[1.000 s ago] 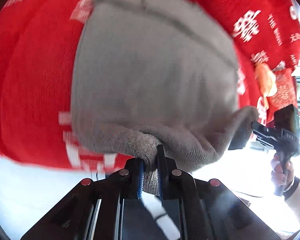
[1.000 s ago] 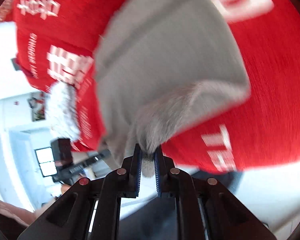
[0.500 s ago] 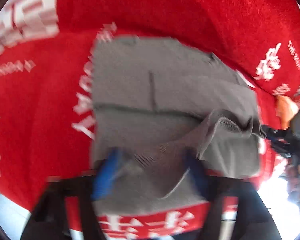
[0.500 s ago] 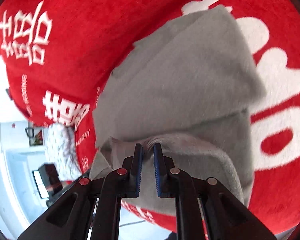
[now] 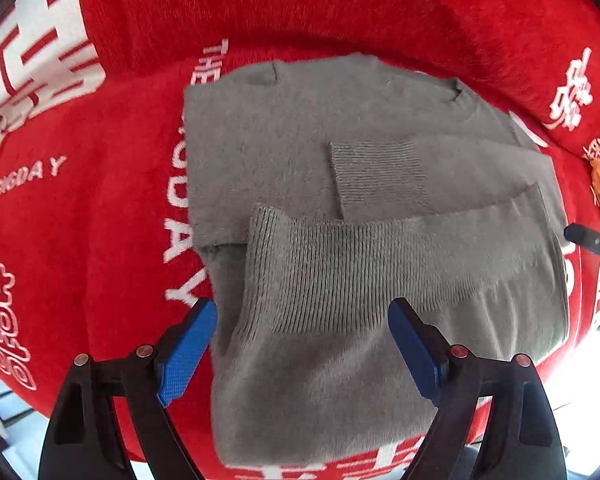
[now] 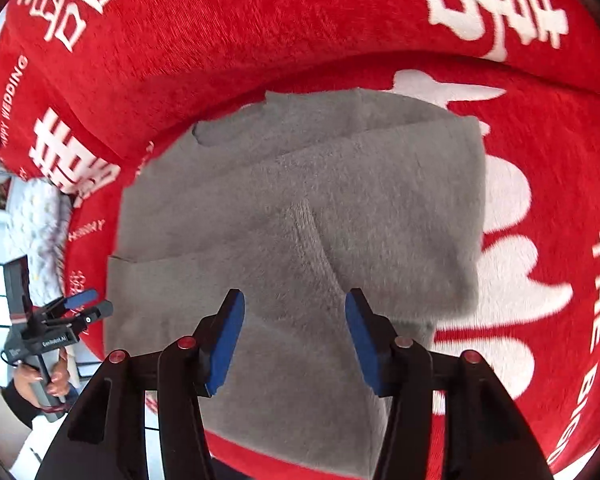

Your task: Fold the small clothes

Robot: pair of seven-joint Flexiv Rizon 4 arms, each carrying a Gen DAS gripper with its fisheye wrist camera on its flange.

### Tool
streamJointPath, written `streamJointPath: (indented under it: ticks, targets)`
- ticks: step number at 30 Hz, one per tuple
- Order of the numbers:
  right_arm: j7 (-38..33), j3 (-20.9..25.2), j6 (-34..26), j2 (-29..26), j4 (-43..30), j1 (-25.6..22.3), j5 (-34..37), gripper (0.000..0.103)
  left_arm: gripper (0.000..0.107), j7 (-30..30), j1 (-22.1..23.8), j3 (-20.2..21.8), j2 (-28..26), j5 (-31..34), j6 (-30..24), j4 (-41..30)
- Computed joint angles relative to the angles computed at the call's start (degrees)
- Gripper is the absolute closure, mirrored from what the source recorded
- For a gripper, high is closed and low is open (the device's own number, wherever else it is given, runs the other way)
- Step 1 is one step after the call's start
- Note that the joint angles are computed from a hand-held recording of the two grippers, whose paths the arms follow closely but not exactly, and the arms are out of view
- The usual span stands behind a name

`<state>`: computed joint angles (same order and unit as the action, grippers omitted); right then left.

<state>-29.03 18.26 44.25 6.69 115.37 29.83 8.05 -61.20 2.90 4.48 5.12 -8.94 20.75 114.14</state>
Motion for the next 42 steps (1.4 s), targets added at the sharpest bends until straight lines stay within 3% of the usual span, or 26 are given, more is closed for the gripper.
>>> streamJointPath:
  ticks: [5, 7, 8, 9, 10, 11, 19, 22, 27, 31, 37, 42]
  targets:
    - [-1.8, -0.5, 0.5, -2.6, -0.2, 0.0, 2.9, 0.046, 0.019, -1.6, 0.2, -0.1, -2.3, -0.4, 0.1, 0.3]
    - [-1.7, -0.3, -0.6, -3.3, -0.3, 0.2, 2.0, 0.046, 0.041, -1.3, 0.1, -0.2, -2.3, 0.5, 1.1, 0.7]
    - [-1.1, -0.1, -1.1, -3.6, -0.3, 0.3, 0.7, 0.047, 0.071, -0.8, 0.1, -0.2, -2.6, 0.9, 0.7, 0.6]
    - [-0.1, 0.2, -1.3, -3.7, -0.3, 0.4, -0.7, 0.057, 0.085, -0.2, 0.2, -0.3, -3.1, 1.2, -0.3, 0.2]
    - [0.9, 0.4, -2.0, -3.8, -0.4, 0.6, -2.4, 0.086, 0.088, 0.9, 0.3, -0.1, -3.0, 0.0, -0.1, 0.5]
    - [1.3, 0.4, -3.4, -4.0, -0.9, 0.8, -3.4, 0.094, 0.1, 1.9, 0.3, 0.0, -2.7, -0.9, 0.1, 0.7]
    - [5.6, 1.3, -7.4, 0.1, -3.5, 1.5, -9.3, 0.094, 0.1, 8.3, 1.4, 1.0, -0.7, -7.8, -4.6, -3.4]
    - [6.6, 0.9, -9.1, 1.2, -5.5, 0.9, -12.6, 0.094, 0.1, 9.7, 1.5, 0.6, -1.2, -10.6, -3.7, -5.8]
    - [6.0, -0.7, -9.2, -1.4, -9.0, -0.9, -17.6, 0.094, 0.1, 9.5, 0.2, -1.4, -5.5, -13.6, 3.2, -9.7]
    - [5.6, -2.7, -5.2, -6.0, -9.5, -2.6, -19.1, 0.094, 0.1, 6.2, -1.0, -3.1, -12.0, -12.9, 10.3, -12.2]
    - [6.1, -4.5, -0.6, -11.9, -8.3, -4.3, -17.4, 0.094, 0.1, -0.5, -3.0, -3.7, -20.1, -5.6, 15.9, -14.2]
    - [9.5, -4.9, 2.3, -14.5, -5.6, -4.5, -16.8, 0.095, 0.099, -3.4, -3.8, -3.7, -22.0, -2.8, 20.0, -12.7]
